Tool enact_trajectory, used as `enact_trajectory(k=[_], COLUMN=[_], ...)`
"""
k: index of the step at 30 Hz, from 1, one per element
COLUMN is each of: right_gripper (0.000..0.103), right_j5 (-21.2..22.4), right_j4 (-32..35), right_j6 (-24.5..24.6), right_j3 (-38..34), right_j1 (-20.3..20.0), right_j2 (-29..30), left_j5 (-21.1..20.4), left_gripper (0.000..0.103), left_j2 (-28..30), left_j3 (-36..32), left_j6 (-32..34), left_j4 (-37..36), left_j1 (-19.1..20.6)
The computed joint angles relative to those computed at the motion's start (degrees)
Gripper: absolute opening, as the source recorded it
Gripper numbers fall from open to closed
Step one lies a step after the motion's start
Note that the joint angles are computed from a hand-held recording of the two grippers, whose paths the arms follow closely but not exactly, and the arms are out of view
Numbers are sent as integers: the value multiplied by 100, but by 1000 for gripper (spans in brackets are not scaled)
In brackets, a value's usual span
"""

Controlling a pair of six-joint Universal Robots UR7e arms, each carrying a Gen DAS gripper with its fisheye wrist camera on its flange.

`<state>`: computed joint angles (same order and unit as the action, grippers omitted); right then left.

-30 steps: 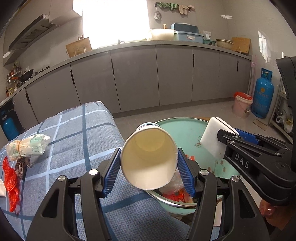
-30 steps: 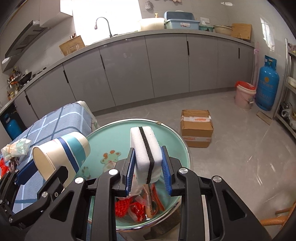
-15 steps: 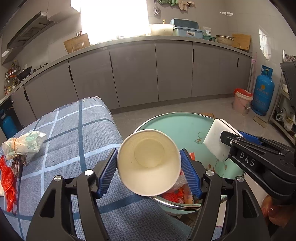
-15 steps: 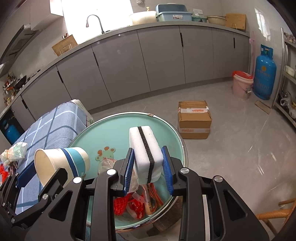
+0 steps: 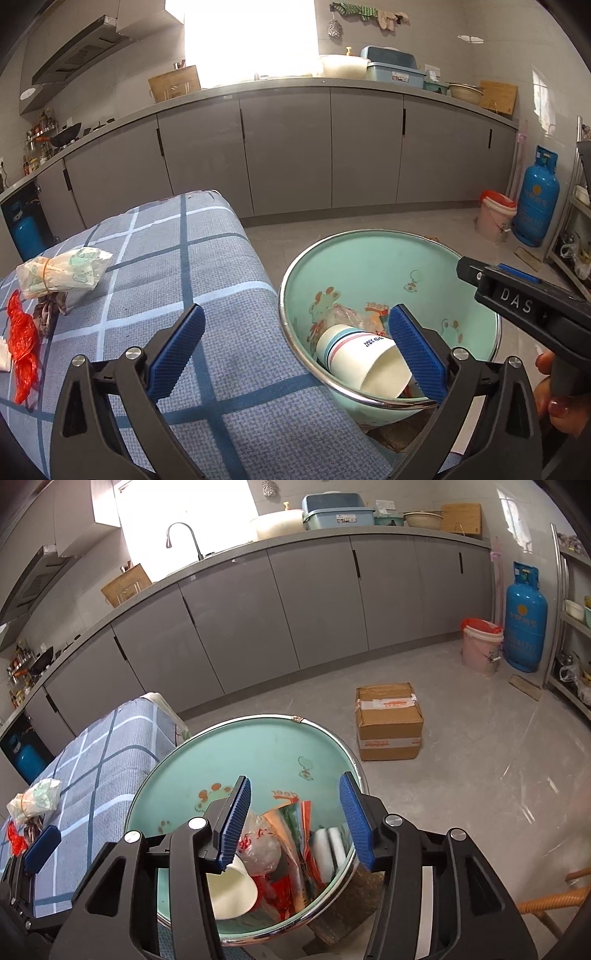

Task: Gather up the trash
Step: 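Open both tools to drop the sponge and paper cup into the basin, then move both tools back over the table toward the red bag and white cloth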

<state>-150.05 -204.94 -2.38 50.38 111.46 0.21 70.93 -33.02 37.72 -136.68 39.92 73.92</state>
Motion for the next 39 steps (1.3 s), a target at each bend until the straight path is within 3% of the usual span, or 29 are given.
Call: enact_trajectory(k=[24,33,39], right_gripper=[58,59,59], right_j5=[241,473,600], right_j4=[38,564,1306], right_j6=[-509,-891,-1047], right_j3=[-477,-1306,-2391], right_j1=[104,241,333], right_j2=[272,717,1260], left_j5=[-15,-254,-484], left_gripper=[98,98,98], left_j2=[-459,-788,-800], left_j3=[194,223,-183], left_j6=[-566,-538,-571], left_j4=[50,-218,-204], left_j1=[169,360,576])
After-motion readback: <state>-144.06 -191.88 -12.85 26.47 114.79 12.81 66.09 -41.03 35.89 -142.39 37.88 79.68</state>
